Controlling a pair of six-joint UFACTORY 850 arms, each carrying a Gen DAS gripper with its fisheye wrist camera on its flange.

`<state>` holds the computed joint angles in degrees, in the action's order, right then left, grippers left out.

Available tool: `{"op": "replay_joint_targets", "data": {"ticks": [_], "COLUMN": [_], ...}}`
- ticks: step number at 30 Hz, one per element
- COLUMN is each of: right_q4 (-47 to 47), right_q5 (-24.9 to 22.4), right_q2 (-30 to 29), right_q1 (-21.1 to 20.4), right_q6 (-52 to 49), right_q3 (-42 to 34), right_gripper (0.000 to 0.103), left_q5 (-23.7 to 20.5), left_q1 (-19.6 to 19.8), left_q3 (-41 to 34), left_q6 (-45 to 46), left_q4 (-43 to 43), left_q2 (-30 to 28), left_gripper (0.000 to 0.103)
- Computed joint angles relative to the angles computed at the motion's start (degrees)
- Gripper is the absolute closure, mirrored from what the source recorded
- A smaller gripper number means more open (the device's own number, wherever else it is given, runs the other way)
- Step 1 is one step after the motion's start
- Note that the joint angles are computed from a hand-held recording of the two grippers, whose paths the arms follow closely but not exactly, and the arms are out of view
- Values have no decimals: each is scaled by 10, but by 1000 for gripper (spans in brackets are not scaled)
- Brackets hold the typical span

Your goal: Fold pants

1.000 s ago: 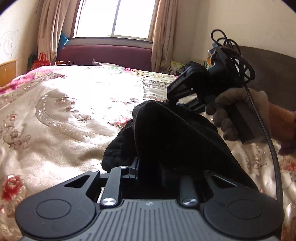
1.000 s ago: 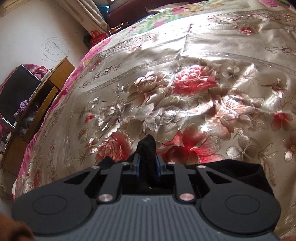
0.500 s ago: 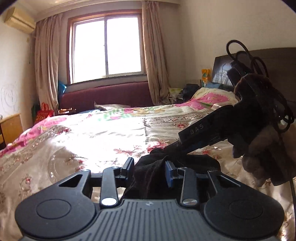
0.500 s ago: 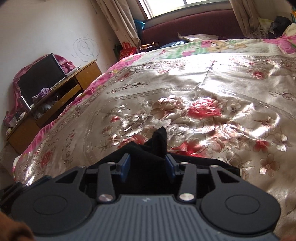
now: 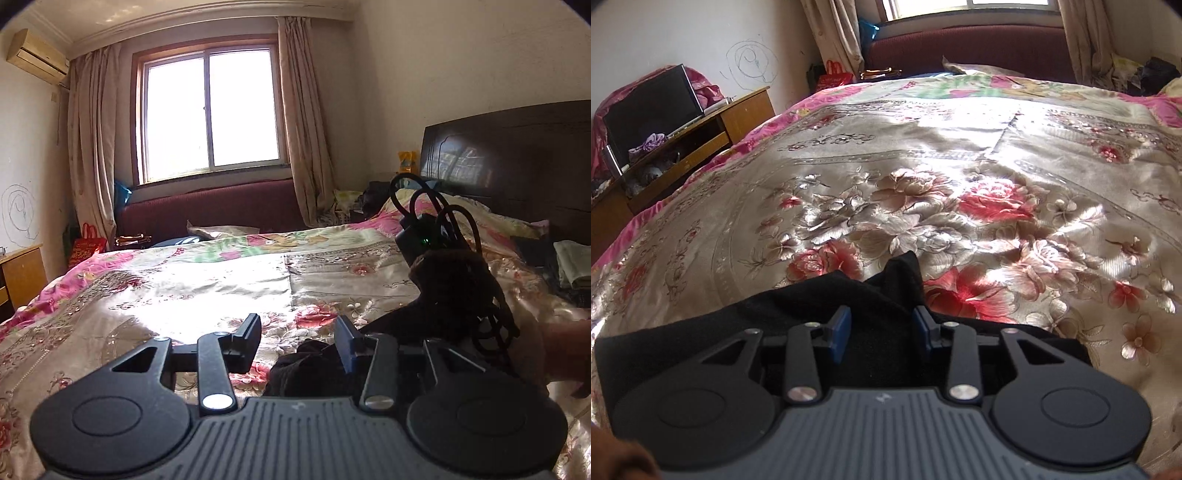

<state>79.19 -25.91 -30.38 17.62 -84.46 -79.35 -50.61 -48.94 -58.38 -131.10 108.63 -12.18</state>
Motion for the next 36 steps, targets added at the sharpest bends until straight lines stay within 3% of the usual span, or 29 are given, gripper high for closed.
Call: {"op": "replay_joint_targets", "data": {"ticks": [4, 6, 9, 12, 14, 16, 19, 22, 25, 28, 30, 32, 36], "right_q4": [4, -2, -24, -179, -234, -192, -17, 110, 40, -71, -31, 75, 208], "right_q5": [-11, -2, 2, 70, 65, 69, 91, 66, 32, 53, 67, 58, 62], "right_q2": [21, 19, 6, -25, -44, -24, 46, 95, 98, 75, 101, 136, 192], "right_q1": [-3, -5, -8, 7, 4, -2, -8, -13, -13, -4, -5, -17, -38], "right_q6": [-27, -15, 8, 133, 206, 183, 17, -115, -43, 78, 44, -24, -77], "right_q3": [11, 4, -14, -47, -60, -41, 26, 78, 92, 96, 123, 157, 225], "right_gripper": [65, 65, 64, 60, 59, 61, 58, 57, 57, 59, 58, 56, 34], "left_q5": [14, 29, 103, 117, 133, 124, 91, 89, 96, 153, 143, 139, 156], "left_q1": [11, 19, 43, 50, 56, 52, 42, 45, 51, 66, 62, 60, 73], "left_q3": [-21, -44, -51, -40, -32, -26, -11, -28, -32, -2, 9, 15, 15], "left_q6": [-48, 19, 114, 126, 96, 77, 42, 89, 140, 69, 64, 78, 119], "left_q4": [63, 0, -124, -162, -147, -127, -82, -122, -162, -140, -125, -111, -106], "left_q2": [-20, -41, -57, -70, -58, -44, -26, -36, -57, -28, -10, 2, 12], "left_gripper": [44, 43, 43, 38, 38, 38, 38, 38, 36, 36, 36, 36, 35]}}
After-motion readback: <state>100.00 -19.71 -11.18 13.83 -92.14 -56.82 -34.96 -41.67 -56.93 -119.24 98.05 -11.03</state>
